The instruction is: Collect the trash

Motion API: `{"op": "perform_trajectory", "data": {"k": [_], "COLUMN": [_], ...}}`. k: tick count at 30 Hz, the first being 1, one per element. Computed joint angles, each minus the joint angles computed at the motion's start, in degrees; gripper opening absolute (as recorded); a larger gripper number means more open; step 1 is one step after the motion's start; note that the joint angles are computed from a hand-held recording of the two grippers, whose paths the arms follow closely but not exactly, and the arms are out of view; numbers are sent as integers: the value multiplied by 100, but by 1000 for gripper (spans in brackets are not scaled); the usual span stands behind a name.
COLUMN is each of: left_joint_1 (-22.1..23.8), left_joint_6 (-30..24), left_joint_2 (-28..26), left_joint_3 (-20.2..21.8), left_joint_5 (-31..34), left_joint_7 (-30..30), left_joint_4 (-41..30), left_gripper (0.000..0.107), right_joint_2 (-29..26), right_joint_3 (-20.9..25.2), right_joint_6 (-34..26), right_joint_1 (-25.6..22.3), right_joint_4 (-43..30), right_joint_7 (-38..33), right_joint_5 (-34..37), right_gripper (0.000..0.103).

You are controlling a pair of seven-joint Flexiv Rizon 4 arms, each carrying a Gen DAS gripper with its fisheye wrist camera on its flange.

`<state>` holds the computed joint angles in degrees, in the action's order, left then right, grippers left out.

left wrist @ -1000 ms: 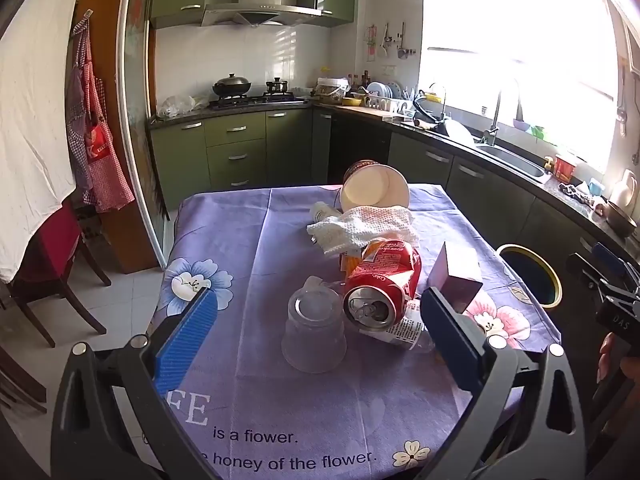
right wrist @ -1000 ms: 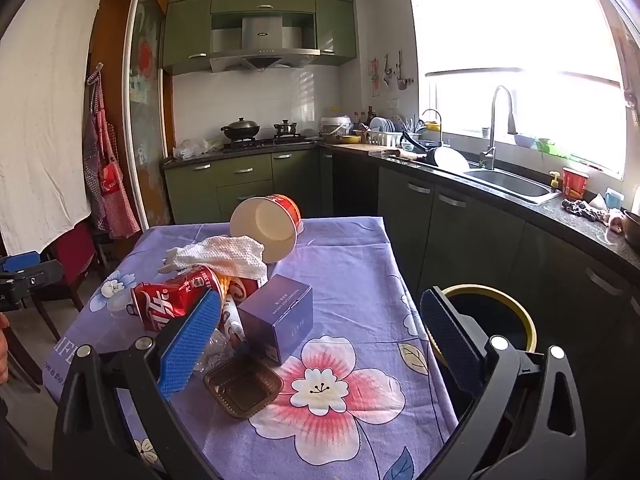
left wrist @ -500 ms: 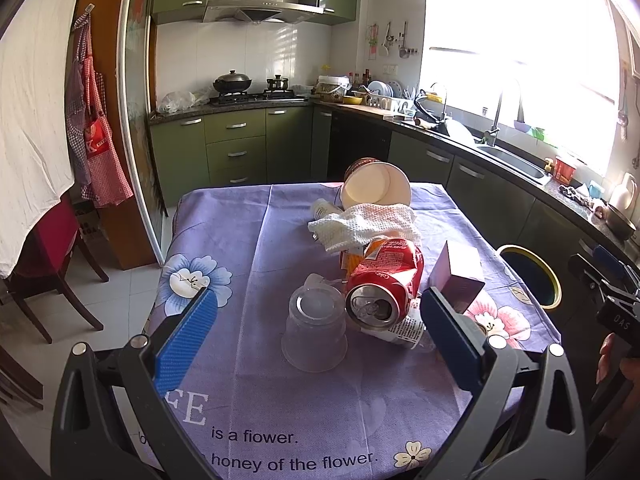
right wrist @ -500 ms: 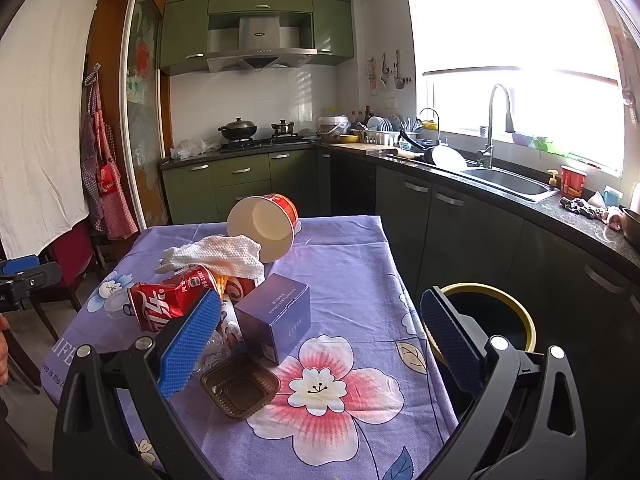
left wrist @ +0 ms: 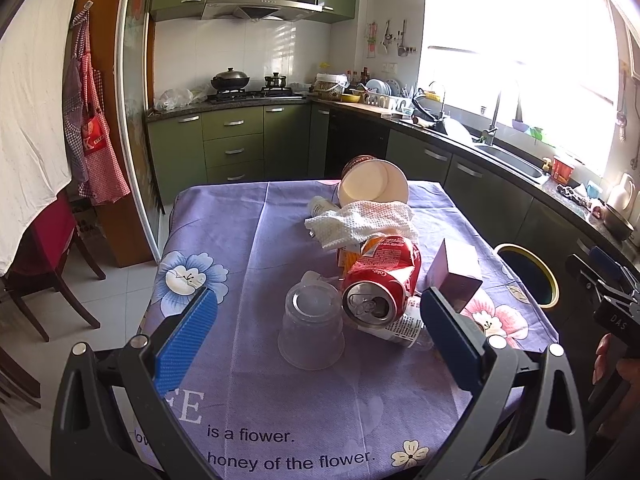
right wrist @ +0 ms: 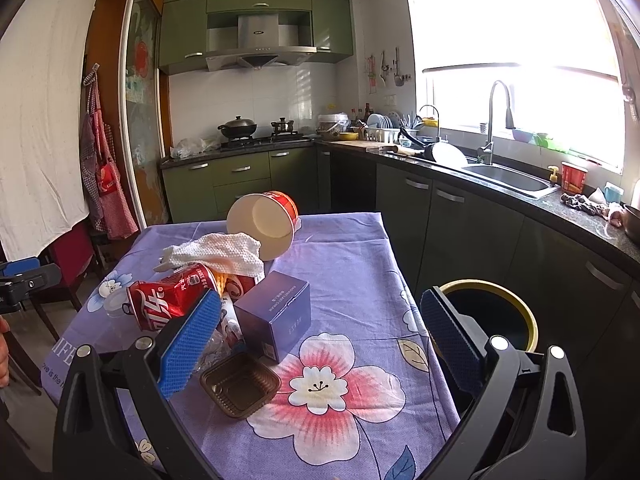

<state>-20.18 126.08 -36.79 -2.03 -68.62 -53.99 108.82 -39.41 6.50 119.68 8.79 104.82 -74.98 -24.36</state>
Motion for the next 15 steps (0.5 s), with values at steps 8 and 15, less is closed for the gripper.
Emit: {"op": "perform_trajectory", "data": {"k": [8, 15], "left_joint_1": [4, -2], "left_joint_6": [16, -6], "left_joint_2": [-13, -10], "left_joint_3": [-7, 2], "left_joint_5": [48, 40], "left_joint_7": [-67, -67], "left_joint_4": [12, 11], "left_gripper": [97, 96], "right_joint_2": [-6, -10], "right_joint_3": [8, 22], "right_joint_6": [-2, -12], "right_joint_1": [-12, -29], "right_joint_4": [-7, -14], "right_joint_7": [-1, 10], "right_joint_5": [-4, -27], "right_gripper": [99, 99]}}
